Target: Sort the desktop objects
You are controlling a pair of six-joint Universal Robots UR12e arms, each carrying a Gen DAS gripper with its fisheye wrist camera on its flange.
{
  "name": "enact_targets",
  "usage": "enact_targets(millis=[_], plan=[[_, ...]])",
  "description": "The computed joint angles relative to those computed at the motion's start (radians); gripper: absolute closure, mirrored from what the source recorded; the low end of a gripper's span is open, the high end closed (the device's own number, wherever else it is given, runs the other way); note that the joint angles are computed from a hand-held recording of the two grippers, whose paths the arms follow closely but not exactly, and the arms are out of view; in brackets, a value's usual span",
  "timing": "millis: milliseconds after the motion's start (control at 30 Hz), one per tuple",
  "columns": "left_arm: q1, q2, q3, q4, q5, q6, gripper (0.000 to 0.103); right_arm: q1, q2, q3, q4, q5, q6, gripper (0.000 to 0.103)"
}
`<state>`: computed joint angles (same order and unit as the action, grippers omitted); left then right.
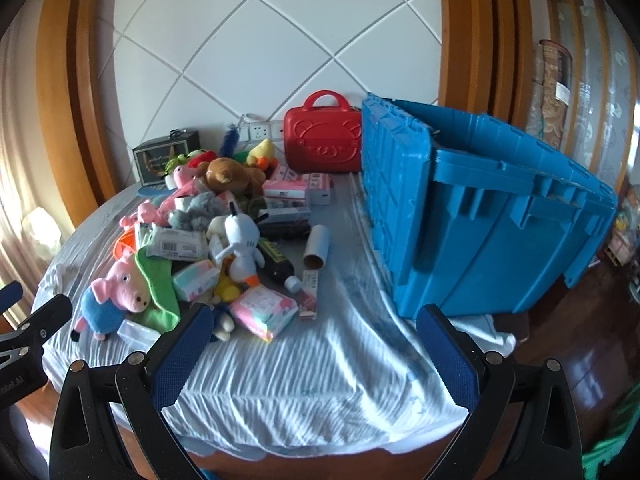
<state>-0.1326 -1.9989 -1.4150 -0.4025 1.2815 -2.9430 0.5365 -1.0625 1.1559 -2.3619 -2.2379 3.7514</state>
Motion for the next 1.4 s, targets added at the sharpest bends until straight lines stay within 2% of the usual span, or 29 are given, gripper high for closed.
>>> enact_targets(millis=[167,267,333,433,500,533,600,700,767,967,1100,1267,1400], plan=[[0.017,-0.033,0.023,-0.066,0.042,0.005,0.001,-0.013,0.026,-0.008,-0.008,0.087,-0.008,0.000],[0.015,-0.062,0.042,-0.098,0.094,0.055,0.001,-0.019,0.055,-0.036,0.055,0.127,-0.015,0.000],[0.016,-0.089,0.069,-0.150,0.108,0.087,0.002,-0.025,0.073,-0.054,0.103,0.172,-0.003,0.000],[0.018,-0.129,0.110,-0.228,0.110,0.113,0.018,-0.032,0.103,-0.093,0.177,0.200,0.034,0.000],[0.021,-0.154,0.137,-0.279,0.095,0.129,0.022,-0.037,0.124,-0.115,0.202,0.218,0.054,0.000],[0.020,-0.169,0.150,-0.290,0.097,0.136,0.022,-0.038,0.130,-0.121,0.205,0.229,0.061,0.001],[0.018,-0.196,0.171,-0.285,0.098,0.145,0.022,-0.046,0.151,-0.144,0.223,0.269,0.088,0.013],[0.020,-0.227,0.219,-0.340,0.087,0.134,0.022,-0.051,0.184,-0.187,0.263,0.305,0.102,0.020],[0.025,-0.239,0.238,-0.370,0.073,0.129,0.022,-0.049,0.207,-0.220,0.285,0.324,0.092,0.024],[0.030,-0.260,0.255,-0.417,0.105,0.133,0.022,-0.050,0.279,-0.327,0.333,0.394,0.026,0.031],[0.027,-0.284,0.275,-0.396,0.163,0.119,0.022,-0.047,0.350,-0.436,0.370,0.405,-0.028,0.031],[0.031,-0.320,0.323,-0.387,0.201,0.072,0.022,-0.039,0.449,-0.593,0.429,0.419,-0.089,0.031],[0.035,-0.337,0.353,-0.372,0.229,0.038,0.022,-0.025,0.508,-0.691,0.457,0.466,-0.148,0.034]])
